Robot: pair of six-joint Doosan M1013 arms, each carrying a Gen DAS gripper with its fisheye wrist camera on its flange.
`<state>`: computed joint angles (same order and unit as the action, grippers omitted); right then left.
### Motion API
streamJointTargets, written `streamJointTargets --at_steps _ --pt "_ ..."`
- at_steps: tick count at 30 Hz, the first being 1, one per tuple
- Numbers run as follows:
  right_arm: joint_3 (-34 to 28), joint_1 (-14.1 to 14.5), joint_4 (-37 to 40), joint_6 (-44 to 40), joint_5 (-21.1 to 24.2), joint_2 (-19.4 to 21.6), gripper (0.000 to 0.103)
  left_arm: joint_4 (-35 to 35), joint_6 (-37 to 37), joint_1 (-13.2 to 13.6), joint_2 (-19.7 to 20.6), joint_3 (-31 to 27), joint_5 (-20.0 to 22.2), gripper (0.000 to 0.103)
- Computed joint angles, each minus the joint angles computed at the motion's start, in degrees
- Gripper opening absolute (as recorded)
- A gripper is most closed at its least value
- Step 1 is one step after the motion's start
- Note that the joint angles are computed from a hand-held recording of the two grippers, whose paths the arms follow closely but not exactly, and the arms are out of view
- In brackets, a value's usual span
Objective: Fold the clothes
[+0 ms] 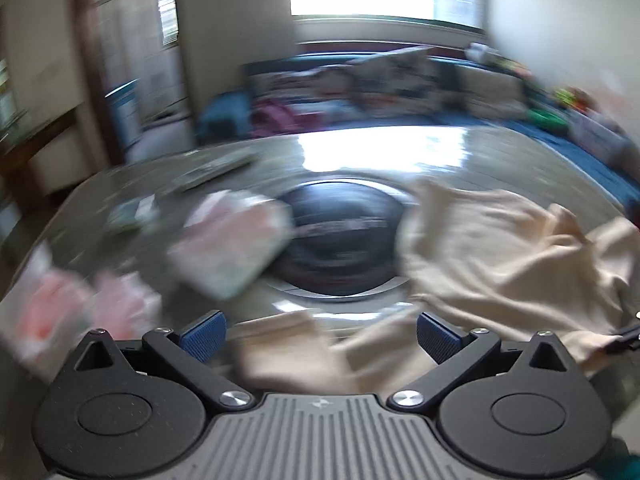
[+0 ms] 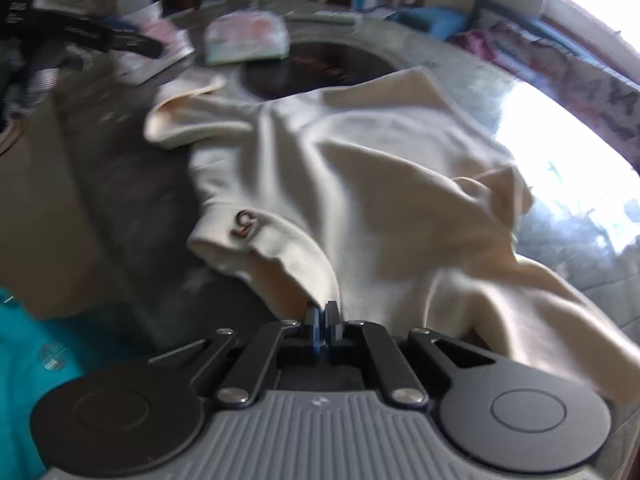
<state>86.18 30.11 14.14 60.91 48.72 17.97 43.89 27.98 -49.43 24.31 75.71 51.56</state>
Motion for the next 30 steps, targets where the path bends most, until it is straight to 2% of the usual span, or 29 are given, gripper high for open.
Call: streamJointTargets --at_steps 3,5,6,7,8,11,16,20,22,24,26,30 --pt "0.2 -0.7 3.6 -3.0 2.0 -0.9 0.01 -4.9 6.3 0.0 1.8 -1.9 -5.1 0.1" --pt "0.4 -1.2 4.1 -2.7 0.9 -1.5 0.021 -8.5 10.4 0.1 3.4 -3.3 -7.5 0.097" --pt "0.6 -1.4 4.1 -2.3 0.1 -1.9 0.022 -10.0 11.9 0.1 4.3 -4.1 -8.3 0.096" --pt "0.9 -1.6 3.0 -0.9 -2.0 -2.3 0.029 -11.8 13.5 0.2 5.2 -4.9 -9.1 0.095" --pt "1.1 -1.8 1.4 0.9 -4.4 -2.6 0.042 -13.8 15.2 0.3 6.0 -5.7 -9.8 0.093" --pt "1.1 -2.9 -0.5 6.2 -9.1 -2.2 0.053 -19.9 21.0 0.4 8.2 -7.8 -11.4 0.087" --pt "0.7 -4.2 -3.2 12.2 -11.8 -0.1 0.058 -25.6 29.8 -0.2 10.7 -10.3 -11.5 0.075" --pt "0.8 -5.1 -6.8 17.6 -13.0 1.6 0.059 -26.2 33.4 -0.6 10.7 -10.0 -12.4 0.071" --pt "1.8 -5.7 -7.2 18.7 -13.2 1.4 0.067 -28.6 35.7 -0.5 10.4 -9.6 -13.1 0.066" --pt "2.8 -6.2 -8.2 20.3 -13.3 0.9 0.069 -30.1 37.6 -0.5 10.2 -9.2 -13.5 0.064" --pt "4.1 -6.6 -9.6 21.9 -13.0 -0.1 0.075 -31.9 39.6 -0.5 10.0 -8.8 -14.0 0.064" --pt "5.3 -7.5 -8.9 22.3 -9.8 -1.8 0.076 -43.0 49.2 0.6 9.1 -7.7 -15.5 0.064"
